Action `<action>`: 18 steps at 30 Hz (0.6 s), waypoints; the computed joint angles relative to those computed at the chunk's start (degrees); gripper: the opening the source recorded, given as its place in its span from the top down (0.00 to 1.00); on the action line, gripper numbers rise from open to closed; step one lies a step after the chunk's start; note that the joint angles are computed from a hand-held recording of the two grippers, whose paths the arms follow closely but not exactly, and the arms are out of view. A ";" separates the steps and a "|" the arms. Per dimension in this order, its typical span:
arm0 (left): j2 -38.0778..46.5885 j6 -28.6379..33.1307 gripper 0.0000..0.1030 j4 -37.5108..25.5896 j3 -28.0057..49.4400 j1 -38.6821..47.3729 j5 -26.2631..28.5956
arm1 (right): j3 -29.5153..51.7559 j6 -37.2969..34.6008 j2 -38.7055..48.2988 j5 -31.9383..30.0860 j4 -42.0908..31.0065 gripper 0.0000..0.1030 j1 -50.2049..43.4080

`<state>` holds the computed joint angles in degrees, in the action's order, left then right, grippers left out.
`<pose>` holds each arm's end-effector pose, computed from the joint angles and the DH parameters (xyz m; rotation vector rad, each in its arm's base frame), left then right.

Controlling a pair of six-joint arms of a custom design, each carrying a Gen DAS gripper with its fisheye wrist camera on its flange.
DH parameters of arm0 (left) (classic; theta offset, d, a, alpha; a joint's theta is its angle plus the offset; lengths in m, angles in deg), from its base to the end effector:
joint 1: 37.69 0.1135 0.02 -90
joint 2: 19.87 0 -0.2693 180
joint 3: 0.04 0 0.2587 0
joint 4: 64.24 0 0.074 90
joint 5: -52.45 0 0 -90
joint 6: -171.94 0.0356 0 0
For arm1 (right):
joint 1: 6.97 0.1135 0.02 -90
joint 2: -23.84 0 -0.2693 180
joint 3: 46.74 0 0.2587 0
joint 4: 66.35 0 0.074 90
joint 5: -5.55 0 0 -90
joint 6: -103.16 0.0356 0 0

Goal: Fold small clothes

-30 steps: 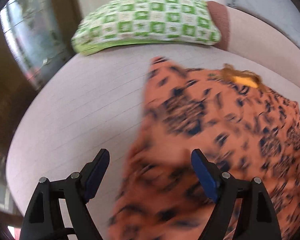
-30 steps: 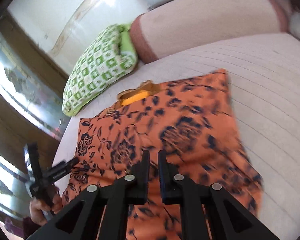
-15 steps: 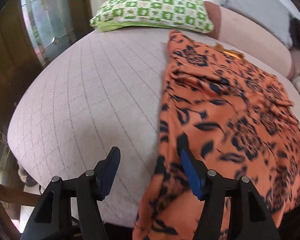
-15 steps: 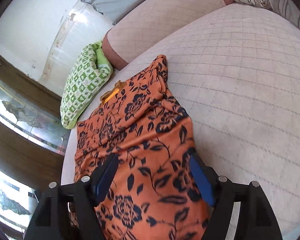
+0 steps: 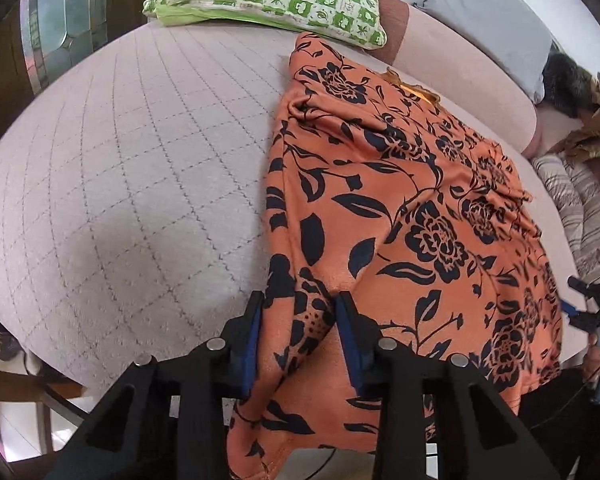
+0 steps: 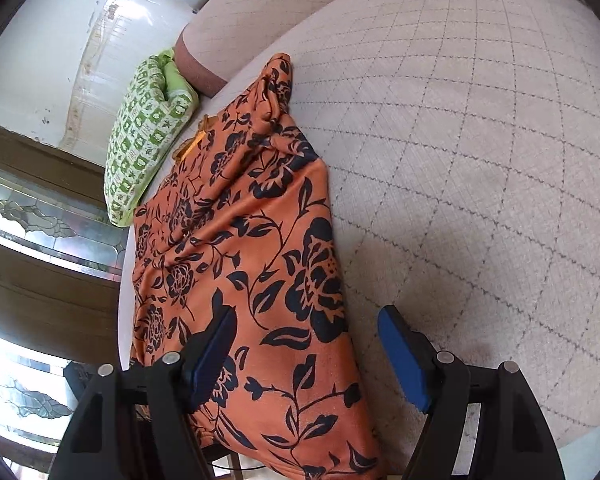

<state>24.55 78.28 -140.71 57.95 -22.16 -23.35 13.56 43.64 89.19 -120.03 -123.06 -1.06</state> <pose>0.1262 0.0260 0.2661 -0.3612 2.6115 -0.2608 0.2108 0.0426 0.2448 0.3596 2.6704 1.0297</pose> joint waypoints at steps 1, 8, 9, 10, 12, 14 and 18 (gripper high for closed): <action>0.32 0.66 0.52 -0.02 -0.02 0.64 1.31 | -0.27 0.37 -0.07 -0.26 0.29 0.26 -0.10; -1.19 -0.55 0.67 -0.30 -0.45 -7.49 -3.10 | -2.52 0.58 -0.97 -7.38 0.07 0.26 -3.09; -1.31 -0.23 0.76 -0.49 -0.53 -6.97 -2.85 | -3.14 0.41 -1.41 -8.85 -0.34 0.26 -3.54; -1.38 0.20 0.79 -0.78 -0.52 -5.70 -1.81 | -3.16 0.37 -1.43 -9.59 -0.94 0.28 -3.52; -1.22 2.51 0.79 -2.05 -0.21 -0.76 3.14 | -3.68 -0.49 -1.73 -11.82 -2.01 0.33 -2.83; -0.76 3.44 0.79 -2.67 0.00 2.03 5.88 | -3.86 -0.65 -2.06 -12.11 -2.59 0.41 -0.49; 0.78 2.37 0.64 -2.38 -0.09 3.65 8.85 | -5.13 2.69 -2.32 -11.32 -0.72 0.62 7.21</action>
